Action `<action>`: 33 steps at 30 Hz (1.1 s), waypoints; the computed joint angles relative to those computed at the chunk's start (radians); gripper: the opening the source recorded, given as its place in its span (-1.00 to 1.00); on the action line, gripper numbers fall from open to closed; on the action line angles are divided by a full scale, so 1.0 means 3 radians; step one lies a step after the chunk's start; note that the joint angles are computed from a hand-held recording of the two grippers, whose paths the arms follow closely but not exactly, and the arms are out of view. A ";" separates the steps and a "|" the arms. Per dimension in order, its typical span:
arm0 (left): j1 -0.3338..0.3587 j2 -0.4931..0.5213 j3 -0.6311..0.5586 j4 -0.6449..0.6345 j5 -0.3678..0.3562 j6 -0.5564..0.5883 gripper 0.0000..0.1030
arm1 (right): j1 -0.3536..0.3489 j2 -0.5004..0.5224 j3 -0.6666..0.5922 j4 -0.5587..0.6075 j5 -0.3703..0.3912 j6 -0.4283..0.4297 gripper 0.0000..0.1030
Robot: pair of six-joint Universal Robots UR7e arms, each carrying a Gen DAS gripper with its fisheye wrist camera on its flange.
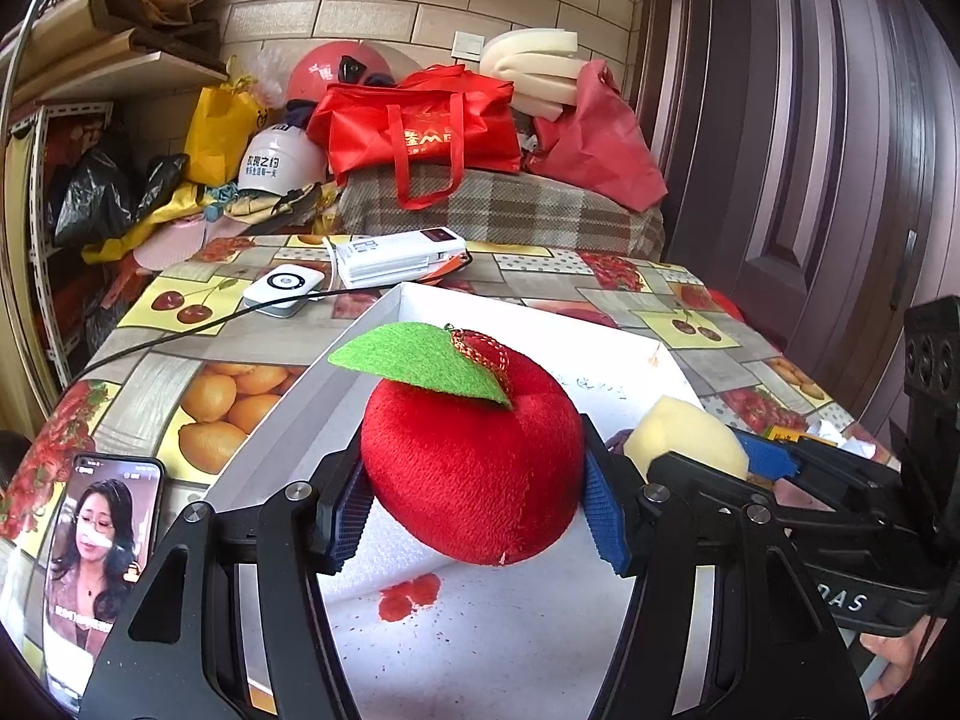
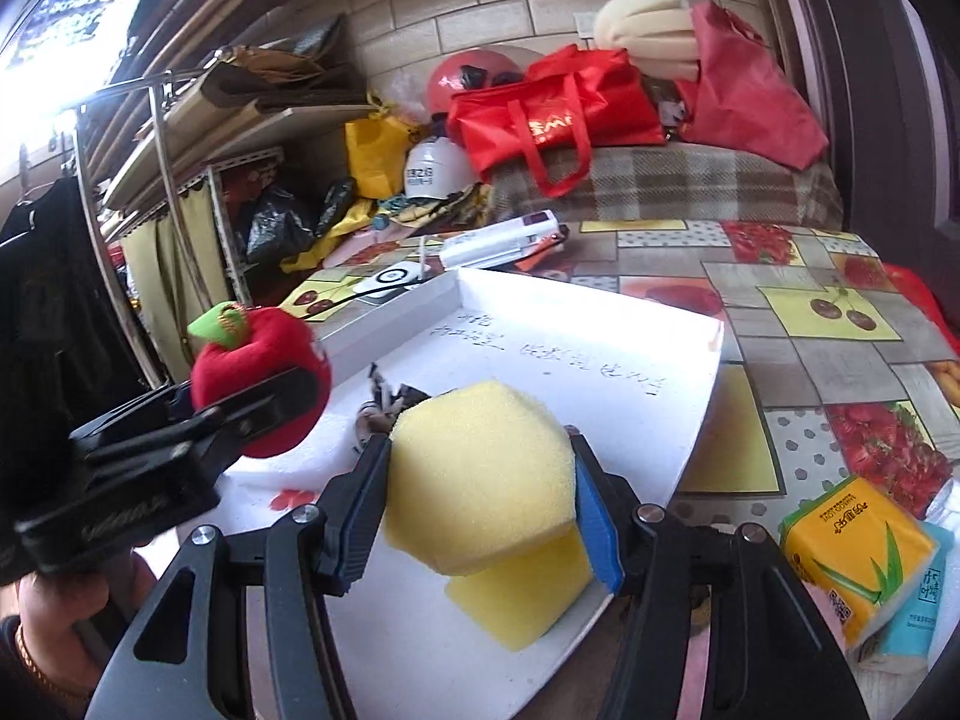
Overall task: Organize soft objects
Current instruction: 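Carry the red apple and yellow sponge over the white tray, then open both grippers to drop the apple and sponge into the tray, then move both tools back toward the remaining soft items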
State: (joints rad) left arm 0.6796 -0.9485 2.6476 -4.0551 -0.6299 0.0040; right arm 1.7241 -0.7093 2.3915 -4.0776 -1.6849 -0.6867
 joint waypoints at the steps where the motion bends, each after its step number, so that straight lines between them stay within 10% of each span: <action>1: -0.0001 0.0003 -0.0003 0.0000 0.0012 0.0017 0.18 | 0.0007 0.0003 -0.0002 -0.0011 -0.0020 0.0000 0.16; 11: -0.0093 0.0138 0.0013 -0.0261 0.0280 -0.0002 0.77 | 0.0017 0.0019 -0.0025 -0.0073 -0.0095 0.0047 0.96; 23: -0.0169 0.0274 0.0029 -0.0577 0.0409 0.0109 1.00 | 0.0008 0.0130 0.0028 -0.0488 0.0022 -0.0052 1.00; 29: -0.0341 0.0637 -0.0008 -0.1479 0.0483 0.0715 1.00 | -0.0159 0.0449 0.0247 -0.1759 0.0524 -0.0215 1.00; 33: -0.0492 0.0844 -0.0037 -0.1866 0.0529 0.1103 1.00 | -0.0110 0.0582 0.0184 -0.2274 0.0286 -0.0136 1.00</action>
